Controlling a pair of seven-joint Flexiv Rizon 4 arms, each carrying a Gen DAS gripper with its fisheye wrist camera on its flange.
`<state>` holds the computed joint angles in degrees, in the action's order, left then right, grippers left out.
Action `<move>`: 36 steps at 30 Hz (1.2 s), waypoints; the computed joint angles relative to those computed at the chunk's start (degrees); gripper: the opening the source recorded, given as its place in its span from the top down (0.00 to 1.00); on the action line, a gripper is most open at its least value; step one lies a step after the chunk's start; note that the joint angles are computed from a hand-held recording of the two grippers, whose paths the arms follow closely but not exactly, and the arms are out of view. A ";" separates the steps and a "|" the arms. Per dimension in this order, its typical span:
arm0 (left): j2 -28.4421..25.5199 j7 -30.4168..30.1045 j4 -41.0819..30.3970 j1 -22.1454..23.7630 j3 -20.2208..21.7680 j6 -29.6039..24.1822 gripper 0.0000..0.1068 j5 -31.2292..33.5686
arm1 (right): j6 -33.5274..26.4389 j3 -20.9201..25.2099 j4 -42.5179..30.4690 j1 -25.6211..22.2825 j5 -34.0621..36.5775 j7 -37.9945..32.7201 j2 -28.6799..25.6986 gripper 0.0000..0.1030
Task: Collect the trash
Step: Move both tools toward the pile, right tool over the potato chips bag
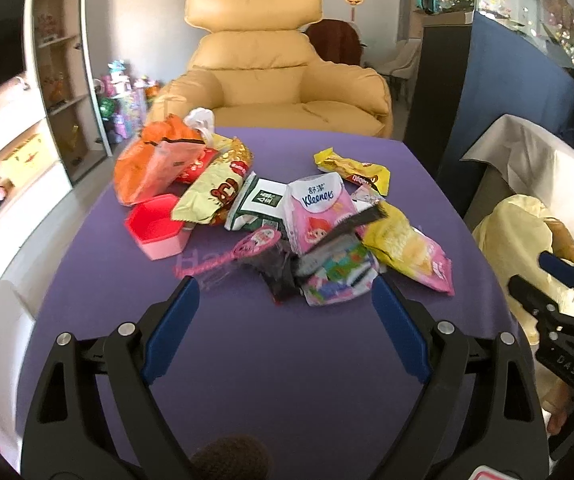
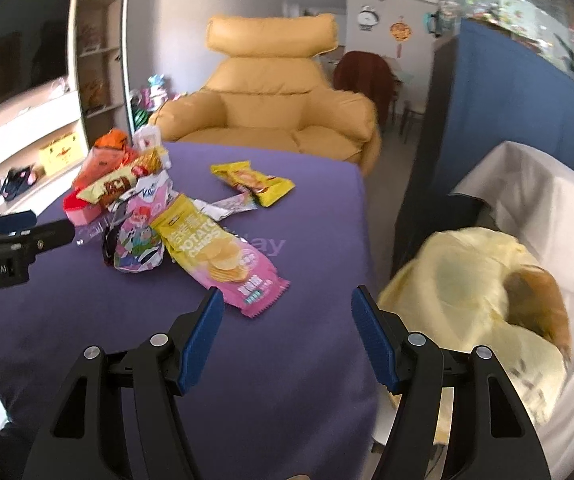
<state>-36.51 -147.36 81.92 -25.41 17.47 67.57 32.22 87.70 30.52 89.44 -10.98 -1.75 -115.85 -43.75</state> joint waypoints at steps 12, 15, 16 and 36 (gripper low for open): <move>-2.62 18.32 6.04 14.00 -9.88 16.97 0.21 -13.60 | -21.55 4.61 -19.40 4.28 0.15 -11.78 -10.31 0.39; -2.27 20.18 8.03 14.85 -10.49 18.93 0.21 -16.17 | -27.57 2.94 -25.83 7.33 0.60 -11.88 -12.99 0.39; -2.20 21.12 8.61 15.52 -11.33 19.19 0.21 -17.28 | -29.89 2.93 -27.80 7.72 1.27 -12.00 -13.71 0.39; -5.14 38.11 8.43 16.83 -12.90 19.70 0.21 -31.73 | -31.92 -9.34 -21.59 8.77 18.92 -12.05 -6.74 0.63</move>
